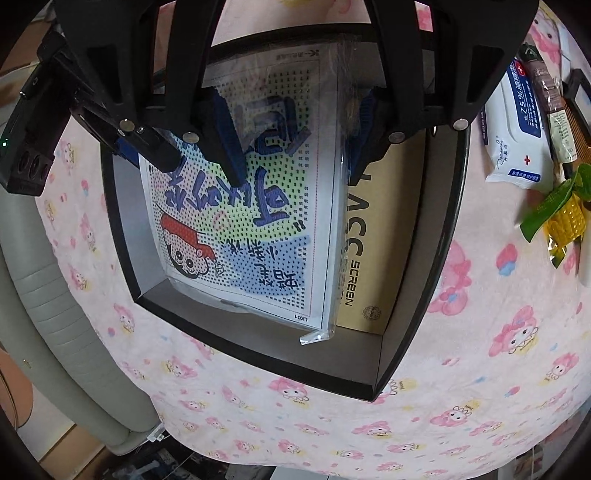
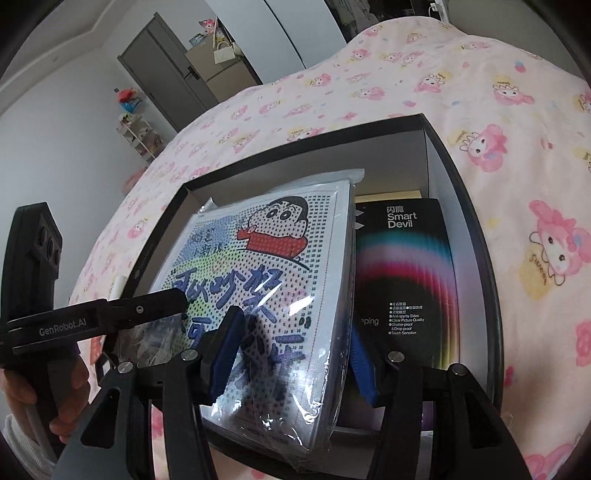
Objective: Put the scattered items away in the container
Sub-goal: 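Lower the bead-art kit into the DAPHNE box beside the Smart Devil box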
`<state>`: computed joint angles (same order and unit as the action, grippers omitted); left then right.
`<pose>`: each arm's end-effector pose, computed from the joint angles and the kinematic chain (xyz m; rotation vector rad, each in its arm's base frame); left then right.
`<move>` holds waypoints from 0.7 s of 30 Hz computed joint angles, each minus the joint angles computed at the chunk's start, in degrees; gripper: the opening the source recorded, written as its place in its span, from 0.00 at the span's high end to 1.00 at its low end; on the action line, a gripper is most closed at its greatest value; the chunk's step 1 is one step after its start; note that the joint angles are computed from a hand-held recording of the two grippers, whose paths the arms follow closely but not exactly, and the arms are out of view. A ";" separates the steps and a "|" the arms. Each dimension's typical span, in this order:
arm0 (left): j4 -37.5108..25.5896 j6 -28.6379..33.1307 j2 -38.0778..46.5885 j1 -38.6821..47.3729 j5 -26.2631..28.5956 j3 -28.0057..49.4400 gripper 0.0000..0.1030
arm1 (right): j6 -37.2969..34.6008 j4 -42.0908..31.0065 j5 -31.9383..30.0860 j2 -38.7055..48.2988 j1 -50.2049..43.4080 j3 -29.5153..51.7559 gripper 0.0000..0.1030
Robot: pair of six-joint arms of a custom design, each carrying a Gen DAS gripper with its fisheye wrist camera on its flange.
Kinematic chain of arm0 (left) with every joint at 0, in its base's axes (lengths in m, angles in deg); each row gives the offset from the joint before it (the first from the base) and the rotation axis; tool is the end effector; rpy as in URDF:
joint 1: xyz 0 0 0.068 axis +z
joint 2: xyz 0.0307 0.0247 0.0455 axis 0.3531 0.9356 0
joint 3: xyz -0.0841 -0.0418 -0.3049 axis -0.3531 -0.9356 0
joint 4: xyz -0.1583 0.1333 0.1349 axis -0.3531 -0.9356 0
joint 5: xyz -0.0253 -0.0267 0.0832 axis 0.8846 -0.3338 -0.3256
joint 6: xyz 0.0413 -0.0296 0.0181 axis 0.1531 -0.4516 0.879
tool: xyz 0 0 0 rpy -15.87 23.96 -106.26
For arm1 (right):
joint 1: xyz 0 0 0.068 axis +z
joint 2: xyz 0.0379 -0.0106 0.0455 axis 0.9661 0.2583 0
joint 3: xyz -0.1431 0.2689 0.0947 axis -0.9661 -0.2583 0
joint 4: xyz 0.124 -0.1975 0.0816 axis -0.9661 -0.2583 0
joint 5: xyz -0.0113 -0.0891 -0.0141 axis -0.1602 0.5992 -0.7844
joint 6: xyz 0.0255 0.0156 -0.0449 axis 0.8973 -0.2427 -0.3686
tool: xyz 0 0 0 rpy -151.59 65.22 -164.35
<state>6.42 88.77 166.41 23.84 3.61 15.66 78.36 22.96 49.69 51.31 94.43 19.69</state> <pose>0.2776 0.0002 0.3008 0.2596 2.7391 -0.5642 0.2027 0.0738 0.2769 0.2692 2.4366 0.5039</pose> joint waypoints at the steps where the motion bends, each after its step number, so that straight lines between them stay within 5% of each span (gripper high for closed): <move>1: -0.01 -0.13 0.28 -0.37 -0.35 0.16 0.45 | 0.09 -0.24 0.59 0.30 0.26 0.17 0.51; 12: 2.12 0.21 -0.81 -5.15 -9.36 -3.25 0.48 | -1.99 -5.68 6.39 1.49 4.35 2.63 0.48; 21: 0.99 1.71 -2.00 -1.30 -3.31 -1.77 0.51 | -2.88 -4.92 9.31 -3.36 3.48 1.79 0.56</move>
<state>7.41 90.48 164.40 22.54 0.30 13.89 75.48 18.03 59.00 47.95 97.91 21.48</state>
